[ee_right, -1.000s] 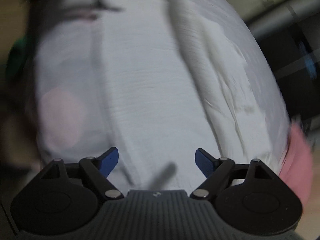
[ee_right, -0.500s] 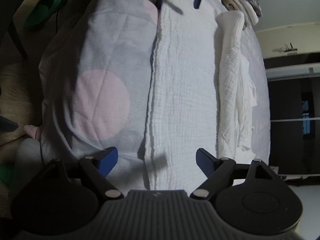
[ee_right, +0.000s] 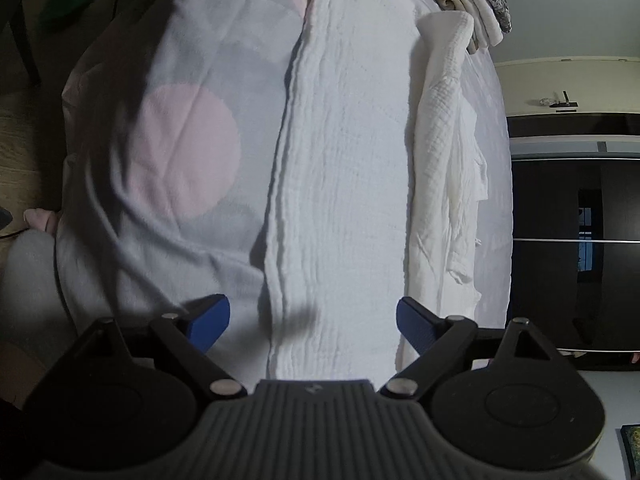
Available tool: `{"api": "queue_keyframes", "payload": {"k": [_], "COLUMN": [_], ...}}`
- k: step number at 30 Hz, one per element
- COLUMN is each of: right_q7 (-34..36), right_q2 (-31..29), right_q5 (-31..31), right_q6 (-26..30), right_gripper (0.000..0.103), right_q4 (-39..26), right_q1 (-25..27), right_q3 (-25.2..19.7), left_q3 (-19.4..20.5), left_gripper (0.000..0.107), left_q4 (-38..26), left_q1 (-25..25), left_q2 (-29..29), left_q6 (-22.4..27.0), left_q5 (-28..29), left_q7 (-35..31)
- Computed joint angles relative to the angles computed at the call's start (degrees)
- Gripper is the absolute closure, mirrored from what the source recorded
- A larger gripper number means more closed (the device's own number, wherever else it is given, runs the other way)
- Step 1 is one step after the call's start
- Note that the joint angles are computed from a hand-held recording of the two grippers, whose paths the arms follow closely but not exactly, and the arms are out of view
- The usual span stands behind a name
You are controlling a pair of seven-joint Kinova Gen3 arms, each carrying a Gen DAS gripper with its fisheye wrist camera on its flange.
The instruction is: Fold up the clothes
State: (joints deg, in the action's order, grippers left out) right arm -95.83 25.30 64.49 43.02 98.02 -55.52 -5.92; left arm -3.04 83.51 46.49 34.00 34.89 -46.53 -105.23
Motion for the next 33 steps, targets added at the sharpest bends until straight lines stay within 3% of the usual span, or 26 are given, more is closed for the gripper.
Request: {"api": "queue_keyframes", "payload": {"k": [8,19,21,23,24,26,28,29,30,33], "right_q7": [-1.03,-2.2,-4.36,-4.48,-4.45,-4.4,-3.45,-3.72,-4.76,-9.95], "right_q2": [0.02,1.92,2.38,3.42,3.96,4.95,5.64,5.58,5.42,4.87], "right_q5": [2.67,5.31,8.16,9.32,9.82,10.55,9.41,8.96,9.37,11.47], "right_q6": [1.93,5.73,5.77,6.04,6.15,6.71,7.61,7.69,7.82,9.02], "right_gripper": [0.02,0.025,0.031,0.048,0.052,0.07,0.092,0.093,0.093,0.095], "right_q4": [1.83,2.08,2.83,2.36,2.08,1.67,0.5,0.28,0.34,0.5], "right_q1": [-0.21,-0.23,-0.88,-0.7,-0.65,-0.76,-0.38,-0.64,-0.94,-2.12], "right_q3": [0.38,0.34,0.67,0.57,0.6,0.73,0.38,0.75,1.02,1.69], "left_q3": [-0.83,-0.03,-0.34,-0.94,-1.12,-1.11,-0.75,-0.43,-0.21,0.63], "left_gripper": [0.047,0.048,0.047,0.048,0.049,0.053,0.067,0.074,0.091,0.101], "left_q4": [0.95,-5.94,-7.36,-7.98,-8.09,-8.89,-9.35,-9.51,-9.87,-12.81], "left_q1": [0.93,0.72,0.93,1.34,1.48,1.46,1.26,1.07,0.88,-1.06], "left_q2": [-0.09,3.88,4.71,5.19,5.3,5.72,5.61,5.38,5.19,4.68], "left_q6": [3.53,12.1,13.13,13.23,13.32,13.73,14.51,15.08,15.74,18.16], "left_q5": [-2.14,-2.97,-2.73,-2.94,-2.96,-2.65,-1.54,-0.67,0.51,5.08], "left_q7": [1.62,1.27,1.74,3.18,3.79,4.37,4.82,5.0,5.06,8.07]}}
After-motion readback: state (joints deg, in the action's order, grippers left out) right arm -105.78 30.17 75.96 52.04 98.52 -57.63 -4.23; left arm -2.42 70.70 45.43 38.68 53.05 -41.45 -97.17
